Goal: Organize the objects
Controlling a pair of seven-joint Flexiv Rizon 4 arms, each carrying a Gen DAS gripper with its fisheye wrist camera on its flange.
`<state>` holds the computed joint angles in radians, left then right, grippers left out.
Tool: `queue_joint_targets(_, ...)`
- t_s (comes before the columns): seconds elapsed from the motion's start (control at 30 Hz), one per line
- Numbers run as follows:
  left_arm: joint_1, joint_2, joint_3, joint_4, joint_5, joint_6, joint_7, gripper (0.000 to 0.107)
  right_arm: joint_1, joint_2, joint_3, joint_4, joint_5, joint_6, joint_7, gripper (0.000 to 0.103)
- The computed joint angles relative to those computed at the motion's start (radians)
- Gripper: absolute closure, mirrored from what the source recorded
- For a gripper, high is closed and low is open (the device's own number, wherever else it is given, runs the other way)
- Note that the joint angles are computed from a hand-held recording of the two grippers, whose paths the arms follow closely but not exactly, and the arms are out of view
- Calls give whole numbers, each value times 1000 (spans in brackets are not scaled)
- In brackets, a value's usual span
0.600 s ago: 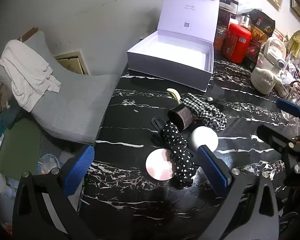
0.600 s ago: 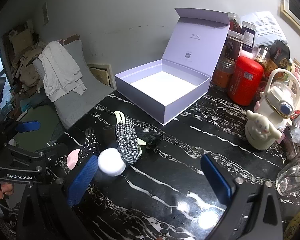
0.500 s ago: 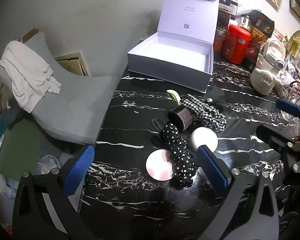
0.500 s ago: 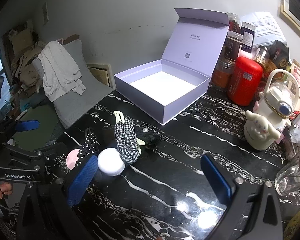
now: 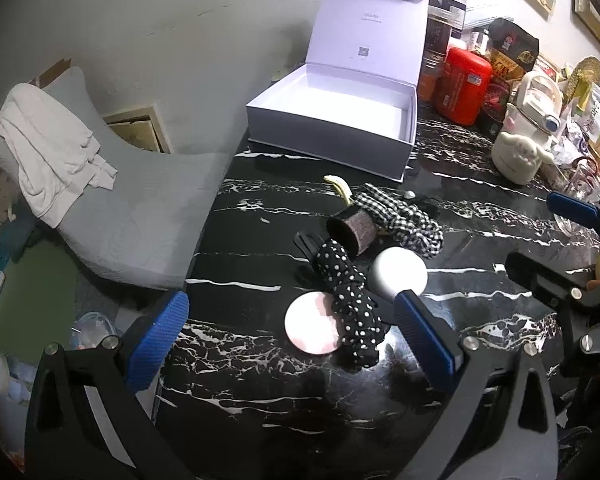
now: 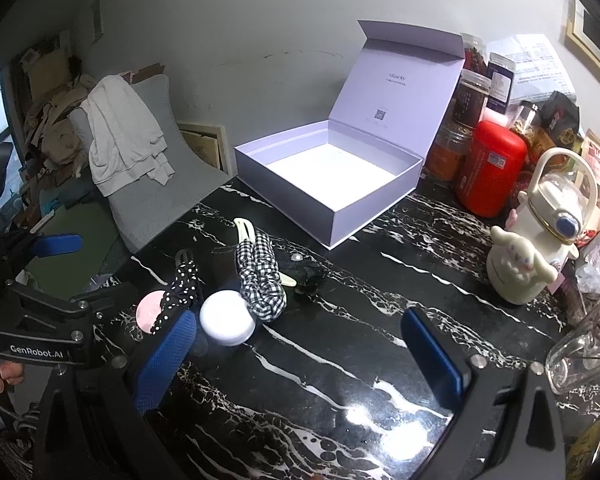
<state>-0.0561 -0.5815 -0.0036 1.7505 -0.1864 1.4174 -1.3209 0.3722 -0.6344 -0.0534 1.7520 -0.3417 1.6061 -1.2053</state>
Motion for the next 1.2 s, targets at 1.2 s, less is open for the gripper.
queue_joint_targets(1.2,-27,34,19,77,14,58,-23,4,109,53,-125,122,31,75,18,0)
